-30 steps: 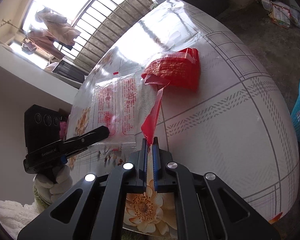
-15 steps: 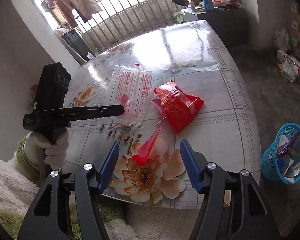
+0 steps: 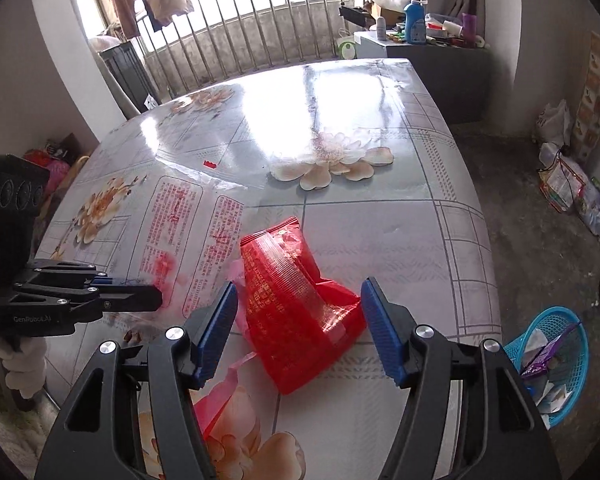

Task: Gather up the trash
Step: 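Grasp the red plastic bag with the right tool while the left tool holds the clear bag, then lift both bags and carry them over the wastebasket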

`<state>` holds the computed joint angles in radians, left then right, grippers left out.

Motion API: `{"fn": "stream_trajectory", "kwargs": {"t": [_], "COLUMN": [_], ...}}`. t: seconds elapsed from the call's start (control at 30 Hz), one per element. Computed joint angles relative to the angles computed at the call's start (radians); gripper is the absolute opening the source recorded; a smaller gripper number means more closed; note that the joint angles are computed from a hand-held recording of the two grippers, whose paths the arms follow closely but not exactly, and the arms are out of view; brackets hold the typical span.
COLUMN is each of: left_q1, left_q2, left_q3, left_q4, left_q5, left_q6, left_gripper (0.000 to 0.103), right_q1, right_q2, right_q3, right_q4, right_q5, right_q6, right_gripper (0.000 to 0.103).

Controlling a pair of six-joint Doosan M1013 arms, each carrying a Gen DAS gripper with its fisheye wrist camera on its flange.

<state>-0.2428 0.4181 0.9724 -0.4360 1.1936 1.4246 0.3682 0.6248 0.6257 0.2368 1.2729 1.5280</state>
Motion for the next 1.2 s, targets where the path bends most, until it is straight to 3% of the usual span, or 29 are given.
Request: {"fn": "stream_trajectory", "kwargs": {"t": [0.6,1.2], "left_q1": [-0.033,-0.045], "left_q2": [0.008,-0.020], "left_q3": [-0.044,-0.024], "left_q4": [0.143,0.183], "left_q5": [0.004,-0.024], "left_q6": [0.020,0.036], "left_gripper": [0.010,0.010], "right_q1": [-0.006,-0.023], "right_q2": [-0.038,-0.074], "right_q3": [0.064,0.106], "right_q4": [-0.003,0.009], "right_q5": [-0.047,-0.111], "right_q6": [0.053,0.132], "right_gripper": [0.035,0.032]}}
